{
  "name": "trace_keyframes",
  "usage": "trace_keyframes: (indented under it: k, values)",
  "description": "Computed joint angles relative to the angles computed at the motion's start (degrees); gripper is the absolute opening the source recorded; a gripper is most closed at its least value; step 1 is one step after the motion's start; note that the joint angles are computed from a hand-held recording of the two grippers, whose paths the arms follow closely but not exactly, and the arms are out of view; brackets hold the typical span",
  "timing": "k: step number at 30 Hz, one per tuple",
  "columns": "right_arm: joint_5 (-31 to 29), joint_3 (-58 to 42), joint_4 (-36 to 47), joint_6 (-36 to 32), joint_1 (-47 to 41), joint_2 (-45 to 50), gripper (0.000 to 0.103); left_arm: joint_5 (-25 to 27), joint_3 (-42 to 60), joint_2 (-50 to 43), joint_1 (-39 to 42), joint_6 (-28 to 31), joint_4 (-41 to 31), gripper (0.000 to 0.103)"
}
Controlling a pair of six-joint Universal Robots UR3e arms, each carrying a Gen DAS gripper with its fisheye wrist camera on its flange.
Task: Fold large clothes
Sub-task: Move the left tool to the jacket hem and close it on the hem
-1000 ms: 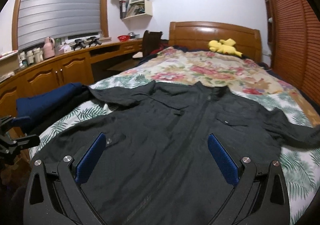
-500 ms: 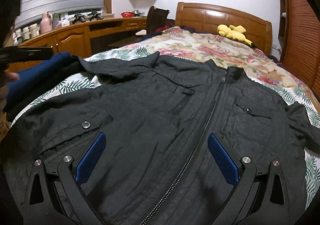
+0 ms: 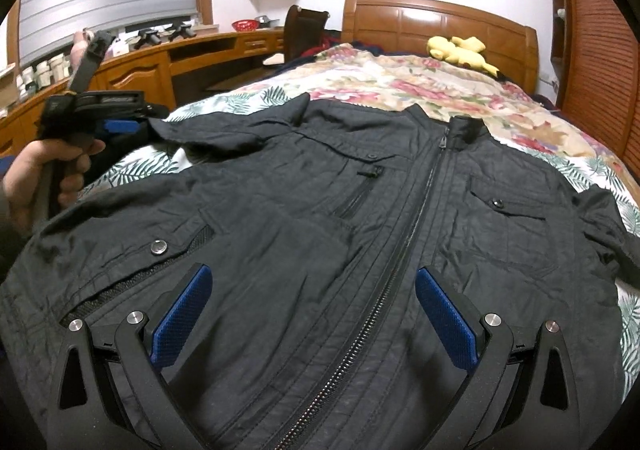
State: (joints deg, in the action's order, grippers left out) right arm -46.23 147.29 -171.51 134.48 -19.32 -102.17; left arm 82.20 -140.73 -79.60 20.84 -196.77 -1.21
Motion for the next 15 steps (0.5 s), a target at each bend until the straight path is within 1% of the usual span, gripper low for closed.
trace_keyframes:
  k: [1, 3, 5, 7, 8, 10, 11, 12, 13, 14, 15]
  values:
    - [0.0, 0.1, 0.0, 0.1, 0.0, 0.0, 0.103, -0.8, 0.5, -1.3, 0.8, -0.6, 0.1, 0.07]
    - [0.2, -0.1, 0.6, -0.2, -0.1, 0.0, 0.103, -0.9, 1.8, -3.9, 1.2, -1.4, -0.2, 0.061]
    - [0.4, -0.4, 0.9, -0.4, 0.0, 0.3, 0.103, -0.4, 2.6, -6.0, 0.7, -2.3, 0.4, 0.059]
    - [0.3, -0.6, 1.3, -0.4, 0.2, 0.4, 0.103, 3.6, 4.1, -8.2, -1.6, -3.3, 0.5, 0.058]
    - [0.4, -0.7, 1.7, -0.6, 0.0, 0.4, 0.103, 4.7, 4.6, -9.3, -2.3, -3.7, 1.1, 0.056]
    - [0.6, -0.6, 2.3, -0.8, -0.2, 0.1, 0.103, 3.3, 5.0, -10.5, -1.9, -3.8, 1.5, 0.043]
    - [0.7, -0.7, 2.5, -0.9, -0.3, 0.1, 0.103, 3.6, 5.6, -11.1, -2.0, -3.9, 1.4, 0.029]
    - [0.7, -0.8, 2.6, -0.8, -0.2, 0.1, 0.103, 4.7, 6.5, -12.0, -2.8, -4.0, 1.6, 0.011]
    - [0.7, -0.8, 2.6, -0.8, -0.2, 0.1, 0.103, 4.7, 6.9, -12.2, -3.0, -3.8, 1.7, 0.003]
    - [0.6, -0.7, 2.5, -1.0, -0.3, 0.1, 0.103, 4.8, 7.7, -12.3, -3.4, -3.5, 1.3, 0.0]
    - [0.6, -0.8, 2.5, -1.0, -0.3, 0.2, 0.103, 5.5, 8.6, -12.5, -4.0, -3.2, 0.9, 0.0]
